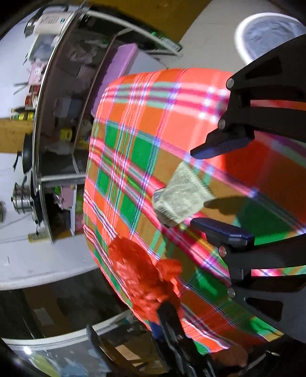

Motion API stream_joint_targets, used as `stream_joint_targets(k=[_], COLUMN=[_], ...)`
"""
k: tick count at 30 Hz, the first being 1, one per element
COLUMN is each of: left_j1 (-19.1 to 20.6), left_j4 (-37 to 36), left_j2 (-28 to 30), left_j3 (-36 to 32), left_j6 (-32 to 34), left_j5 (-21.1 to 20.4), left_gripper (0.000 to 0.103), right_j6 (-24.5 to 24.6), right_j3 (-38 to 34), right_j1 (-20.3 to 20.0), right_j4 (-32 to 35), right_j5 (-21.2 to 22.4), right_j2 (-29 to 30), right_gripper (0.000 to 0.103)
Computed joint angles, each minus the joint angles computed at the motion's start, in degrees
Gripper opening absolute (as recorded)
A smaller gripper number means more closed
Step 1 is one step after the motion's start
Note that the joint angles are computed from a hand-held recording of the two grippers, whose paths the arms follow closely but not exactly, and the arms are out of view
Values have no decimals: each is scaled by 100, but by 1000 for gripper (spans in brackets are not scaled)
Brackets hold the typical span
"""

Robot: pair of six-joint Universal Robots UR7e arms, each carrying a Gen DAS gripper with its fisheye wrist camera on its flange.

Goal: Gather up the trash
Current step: 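Grasp the red plastic bag with the left tool while the right tool grasps the white label paper, then carry the red bag and white label paper over the bin with both tools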

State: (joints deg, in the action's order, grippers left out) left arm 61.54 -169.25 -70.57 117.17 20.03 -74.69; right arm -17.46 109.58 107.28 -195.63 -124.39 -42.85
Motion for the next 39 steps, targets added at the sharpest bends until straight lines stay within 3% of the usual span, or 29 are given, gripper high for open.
stream_joint_targets(k=[8,16,19,23,32,39], left_j1=[159,247,243,233,178,84], left_j4=[-28,21,33,17,11,-21], left_j2=[-63,-80,-84,-86,-134,-162], left_j3=[-41,-74,-74,-64,18,88], left_j6=[-55,-78,-105,-102,-188,-266], left_j5=[-28,-101,-101,-80,16,101], left_gripper=[48,48,48,48,48,48], right_j6=[-542,-727,-715,-271,3,374], right_j3=[-689,-725,-745,-692,-377,278], right_j1=[-214,-134,-85,-124,-3,166], right_j4=[848,1472,1294,1133,538,-160], right_j5=[179,147,-17,49,-2,-8], right_j2=[267,270,377,344,290,-36], right_gripper=[53,57,56,40,36,36])
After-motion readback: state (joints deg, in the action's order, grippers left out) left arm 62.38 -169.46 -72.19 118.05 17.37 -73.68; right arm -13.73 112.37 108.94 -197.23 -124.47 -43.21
